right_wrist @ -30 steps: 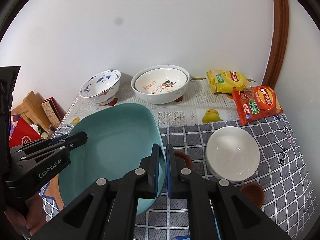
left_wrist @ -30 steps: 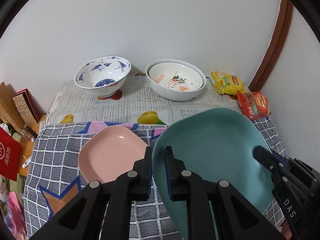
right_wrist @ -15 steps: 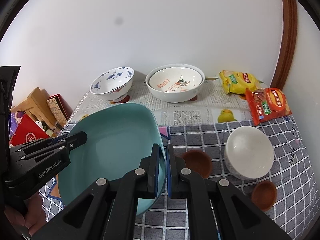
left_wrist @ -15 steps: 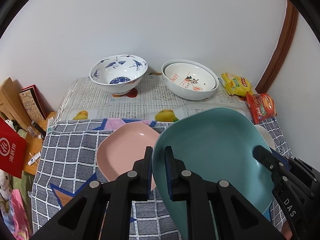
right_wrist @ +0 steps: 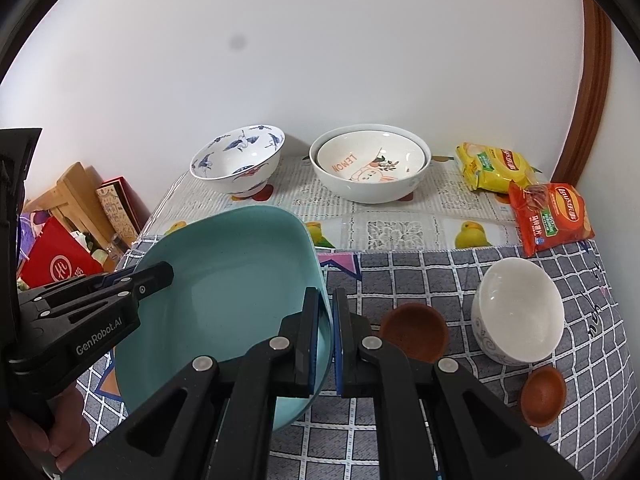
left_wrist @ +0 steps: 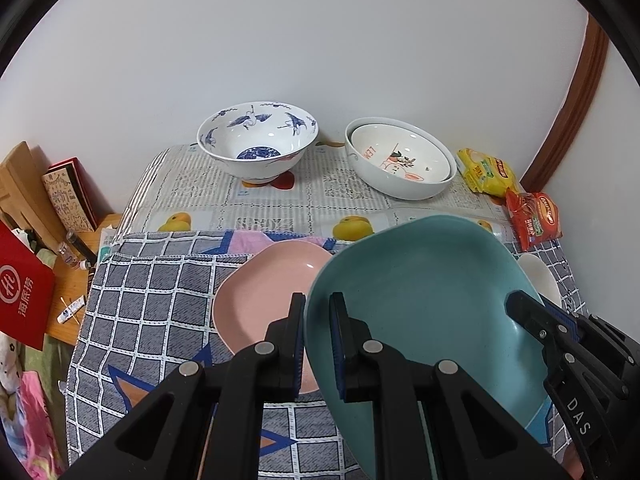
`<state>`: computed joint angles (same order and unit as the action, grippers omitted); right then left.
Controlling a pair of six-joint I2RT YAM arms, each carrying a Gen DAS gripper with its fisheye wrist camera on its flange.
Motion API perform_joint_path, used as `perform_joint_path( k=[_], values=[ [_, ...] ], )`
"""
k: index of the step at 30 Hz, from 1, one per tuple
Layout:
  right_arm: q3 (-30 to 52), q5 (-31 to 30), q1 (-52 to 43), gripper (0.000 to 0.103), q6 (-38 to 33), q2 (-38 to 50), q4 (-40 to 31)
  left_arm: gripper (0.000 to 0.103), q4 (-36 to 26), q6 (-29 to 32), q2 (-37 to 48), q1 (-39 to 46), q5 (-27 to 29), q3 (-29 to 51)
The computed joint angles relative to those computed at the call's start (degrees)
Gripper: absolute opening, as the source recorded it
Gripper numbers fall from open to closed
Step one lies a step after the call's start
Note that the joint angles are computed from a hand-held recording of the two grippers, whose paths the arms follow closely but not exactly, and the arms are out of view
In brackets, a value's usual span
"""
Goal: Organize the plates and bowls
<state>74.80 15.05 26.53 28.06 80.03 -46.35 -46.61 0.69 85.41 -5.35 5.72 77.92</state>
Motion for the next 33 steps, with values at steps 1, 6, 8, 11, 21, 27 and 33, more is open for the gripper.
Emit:
perform_joint_path(
  k=[1,6,8,11,21,27,33],
  values=[
    [0.23,-0.09,0.01,0.007,-0.05,0.40,0.10,0.012,0.04,0.10,0.20,0.32,0.18,0.05],
    [1.23,-0.08,0.60,0.007,-0.22,2.56,0.89,0.012,0.48,0.69,1.23,1.87,0.94,0.29],
    [1.85,-0.07,0.84,0.007,-0.32,3.64,1.09,0.012,0.57,0.93,1.74,2.55,1.33,0.42],
    [2.56,-0.37,1.07,0.007,-0.40,4.94,1.62,0.012,0.74,1.46,2.65,3.59,1.72,0.87],
    [6.00,-1.65,1.85,0.007,-1.24,10.89,3.07,0.012,1.60,2.82,6.00,6.94,2.25,2.00],
    [7.56,-2.95,1.87,0.007,-1.41,14.38,3.96,0.012,2.39,3.23,8.46,8.32,2.10,2.10],
    [8.14,-4.96,1.47,0.007,-1.85,18.36,5.49,0.012,3.80,3.51,11.46,9.22,1.58,1.71]
  ],
)
